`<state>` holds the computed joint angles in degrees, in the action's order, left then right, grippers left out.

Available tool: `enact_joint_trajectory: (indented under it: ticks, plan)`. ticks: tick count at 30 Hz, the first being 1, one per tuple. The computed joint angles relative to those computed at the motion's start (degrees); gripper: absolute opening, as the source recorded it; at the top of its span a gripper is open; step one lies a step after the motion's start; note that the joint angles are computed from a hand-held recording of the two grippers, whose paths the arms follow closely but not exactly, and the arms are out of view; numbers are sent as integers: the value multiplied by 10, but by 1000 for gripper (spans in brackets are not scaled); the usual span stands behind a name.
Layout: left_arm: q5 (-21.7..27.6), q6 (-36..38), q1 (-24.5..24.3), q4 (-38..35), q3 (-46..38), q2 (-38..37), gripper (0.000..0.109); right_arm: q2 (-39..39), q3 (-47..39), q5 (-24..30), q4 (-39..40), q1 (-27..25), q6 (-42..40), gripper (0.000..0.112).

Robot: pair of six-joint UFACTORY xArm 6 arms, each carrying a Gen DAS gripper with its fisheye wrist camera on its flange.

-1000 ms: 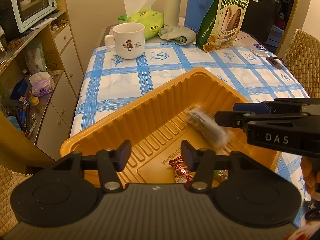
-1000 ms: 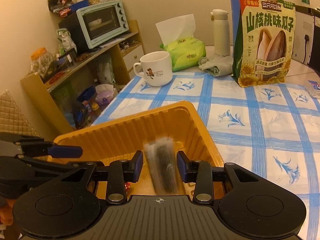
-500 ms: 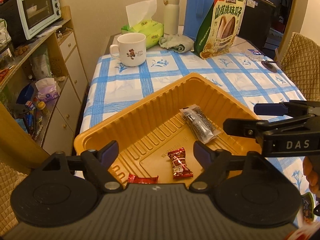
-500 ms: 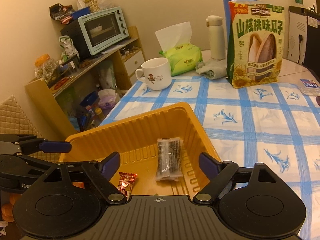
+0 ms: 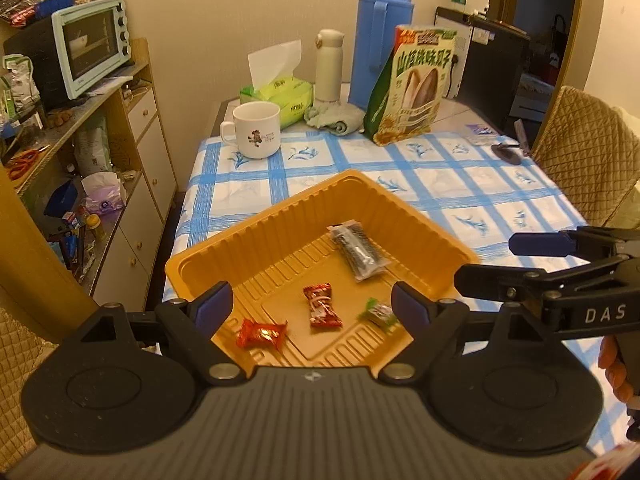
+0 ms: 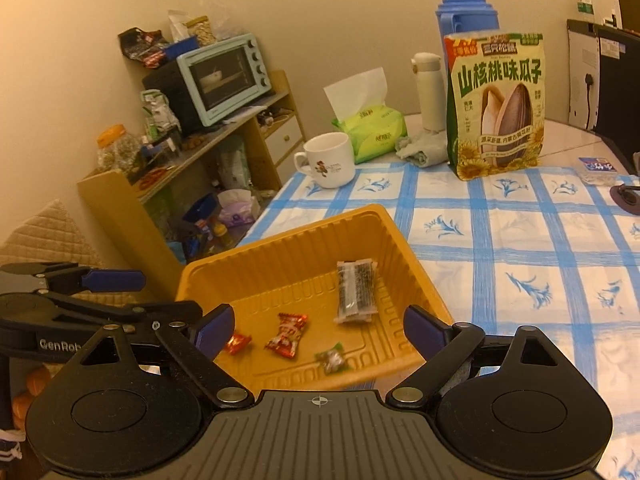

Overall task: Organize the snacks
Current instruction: 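Move both open grippers away from the basket toward the snacks on the tablecloth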

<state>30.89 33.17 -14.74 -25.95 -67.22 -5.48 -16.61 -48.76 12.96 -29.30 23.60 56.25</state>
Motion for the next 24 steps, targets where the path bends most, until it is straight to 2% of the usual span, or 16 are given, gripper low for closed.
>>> enact_joint_trajectory:
  ticks: [8, 15, 24]
  plan:
    - [16, -22, -5, 6, 105, -134, 86, -131, 77, 51, -32, 41, 58, 91]
    - [45, -53, -13, 19, 193, -254, 86, -248, 137, 134, -49, 103, 102, 91]
    - [91, -98, -34, 41, 277, -383, 86, -368, 183, 277, -107, 225, 181, 91]
